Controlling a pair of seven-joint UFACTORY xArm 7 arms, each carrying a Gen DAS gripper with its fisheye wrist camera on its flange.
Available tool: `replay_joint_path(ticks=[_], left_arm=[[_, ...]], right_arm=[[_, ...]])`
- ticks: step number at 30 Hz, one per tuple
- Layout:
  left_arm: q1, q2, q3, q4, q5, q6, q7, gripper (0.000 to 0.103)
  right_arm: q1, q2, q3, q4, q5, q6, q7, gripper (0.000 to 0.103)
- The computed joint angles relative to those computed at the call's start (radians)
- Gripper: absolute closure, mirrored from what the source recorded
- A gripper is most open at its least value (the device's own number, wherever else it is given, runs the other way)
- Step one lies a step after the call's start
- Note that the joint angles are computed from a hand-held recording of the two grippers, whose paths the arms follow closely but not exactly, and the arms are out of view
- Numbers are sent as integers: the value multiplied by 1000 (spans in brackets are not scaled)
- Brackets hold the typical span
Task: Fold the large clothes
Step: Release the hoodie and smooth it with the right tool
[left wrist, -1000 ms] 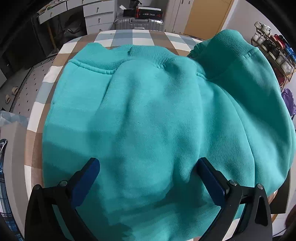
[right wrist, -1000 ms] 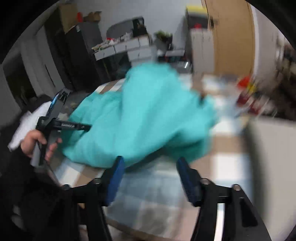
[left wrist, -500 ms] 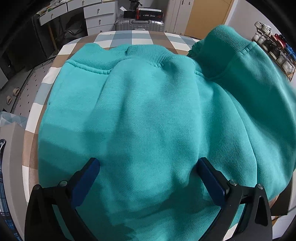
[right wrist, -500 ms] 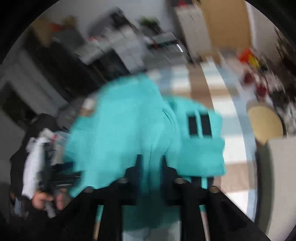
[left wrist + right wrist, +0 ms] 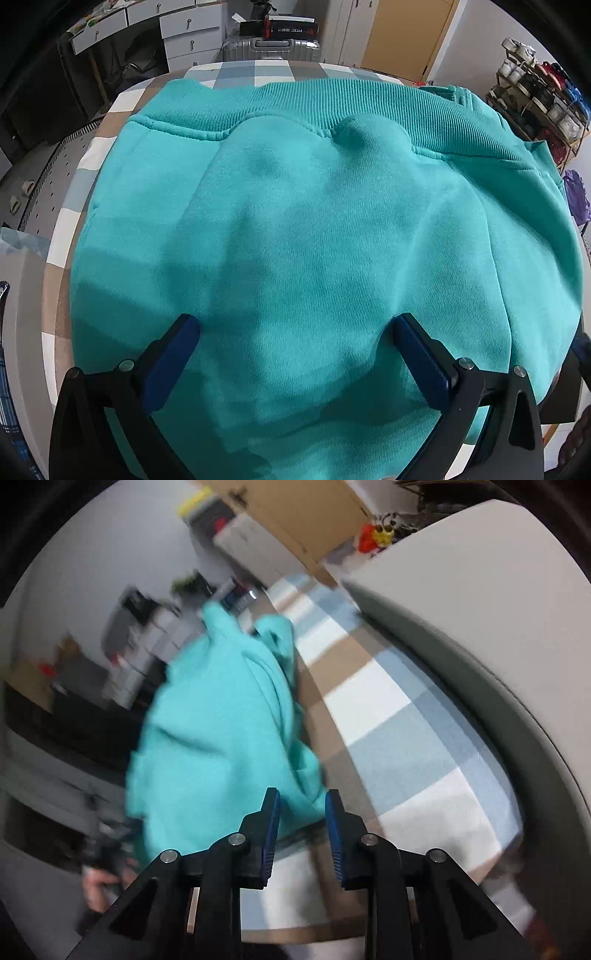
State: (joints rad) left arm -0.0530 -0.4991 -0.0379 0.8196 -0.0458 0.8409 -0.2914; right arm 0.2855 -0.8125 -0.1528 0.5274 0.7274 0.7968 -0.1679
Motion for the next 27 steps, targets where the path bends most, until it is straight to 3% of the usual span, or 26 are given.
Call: replay_joint_path(ticks=[1, 3, 6, 10, 15, 18, 22, 27], left_arm=[[1, -1, 0, 7, 0, 13, -4, 1], [-5, -7, -1, 16, -3, 22, 1, 1], [-36, -34, 0, 10, -29, -22, 34, 1], [-98, -41, 13, 1, -86, -78, 114, 1], [-95, 10, 8, 15, -94, -66, 135, 1], [-103, 30, 28, 29, -122, -41, 183, 1], [-92, 37, 18, 39, -124, -30, 195, 1], [-88, -19, 42, 33, -168, 4, 205, 1]], right_arm=[[9, -39, -12, -23, 21, -4, -16, 45], [34, -72, -24, -37, 37, 35, -26, 24], [106, -21, -55, -18, 129, 90, -56, 24], [160, 167, -63, 52, 295, 127, -86, 24], [128, 324, 28, 137, 370, 69, -45, 24], [88, 319, 95, 116, 432, -42, -37, 23], [71, 259, 185, 83, 359, -176, 21, 23], [92, 139, 181, 38, 208, -200, 47, 23]])
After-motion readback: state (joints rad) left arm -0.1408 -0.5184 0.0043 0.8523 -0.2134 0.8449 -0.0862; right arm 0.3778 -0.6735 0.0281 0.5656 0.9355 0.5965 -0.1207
